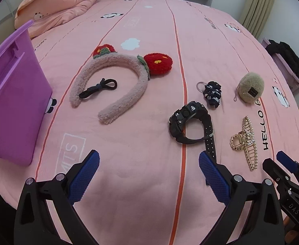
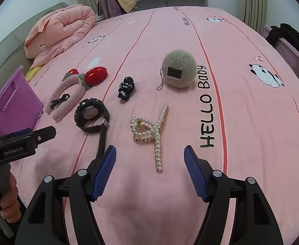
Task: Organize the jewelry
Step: 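Withdraw both tools from the basin and reach toward the watch and pearl claw, then close the left tool on the black watch while the right tool grips the pearl claw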
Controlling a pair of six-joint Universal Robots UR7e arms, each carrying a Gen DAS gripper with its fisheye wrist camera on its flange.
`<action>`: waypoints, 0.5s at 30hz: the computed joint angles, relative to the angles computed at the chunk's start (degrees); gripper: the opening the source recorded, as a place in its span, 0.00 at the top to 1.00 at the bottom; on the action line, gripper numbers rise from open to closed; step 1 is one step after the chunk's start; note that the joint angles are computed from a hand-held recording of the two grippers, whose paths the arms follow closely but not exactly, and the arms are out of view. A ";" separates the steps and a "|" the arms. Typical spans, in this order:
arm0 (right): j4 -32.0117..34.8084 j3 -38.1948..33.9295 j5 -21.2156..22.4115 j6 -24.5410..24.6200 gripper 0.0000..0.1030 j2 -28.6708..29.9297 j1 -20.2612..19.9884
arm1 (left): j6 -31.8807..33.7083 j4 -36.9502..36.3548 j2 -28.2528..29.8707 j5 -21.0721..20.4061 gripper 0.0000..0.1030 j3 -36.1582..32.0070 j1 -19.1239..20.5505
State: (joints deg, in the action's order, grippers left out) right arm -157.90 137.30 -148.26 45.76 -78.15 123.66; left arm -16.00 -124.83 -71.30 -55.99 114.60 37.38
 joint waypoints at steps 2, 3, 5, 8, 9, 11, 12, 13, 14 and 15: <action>-2.39 0.22 0.60 -1.98 0.36 0.59 -1.18 | 0.32 -0.96 1.52 -0.13 0.07 -0.40 0.30; -3.78 0.32 0.93 -3.24 0.36 0.91 -1.88 | 0.42 -1.38 2.22 -0.05 0.07 -0.58 0.36; -5.80 0.46 1.46 -5.15 0.36 1.36 -3.04 | 0.81 -2.13 3.52 0.01 0.07 -1.01 0.50; -7.02 0.11 1.99 -7.58 0.36 2.27 -4.47 | 1.19 -2.88 5.37 0.37 0.07 -1.63 0.79; -6.90 -0.03 2.10 -8.30 0.36 2.50 -4.87 | 1.21 -3.02 6.07 0.55 0.07 -1.94 0.96; -5.77 -0.45 2.08 -9.00 0.36 2.90 -5.39 | 1.31 -3.16 6.98 0.80 0.07 -2.31 1.26; -5.35 -0.48 2.04 -9.35 0.36 2.99 -5.63 | 1.28 -3.08 7.50 1.05 0.07 -2.52 1.39; -5.02 -0.57 2.02 -9.66 0.36 3.18 -5.86 | 1.20 -3.06 7.87 1.24 0.07 -2.66 1.52; -5.08 -0.55 2.06 -10.04 0.36 3.34 -6.13 | 1.18 -3.11 8.19 1.30 0.07 -2.80 1.70; -5.28 -0.53 2.22 -10.41 0.36 3.51 -6.44 | 1.06 -3.09 8.52 1.24 0.07 -2.97 1.85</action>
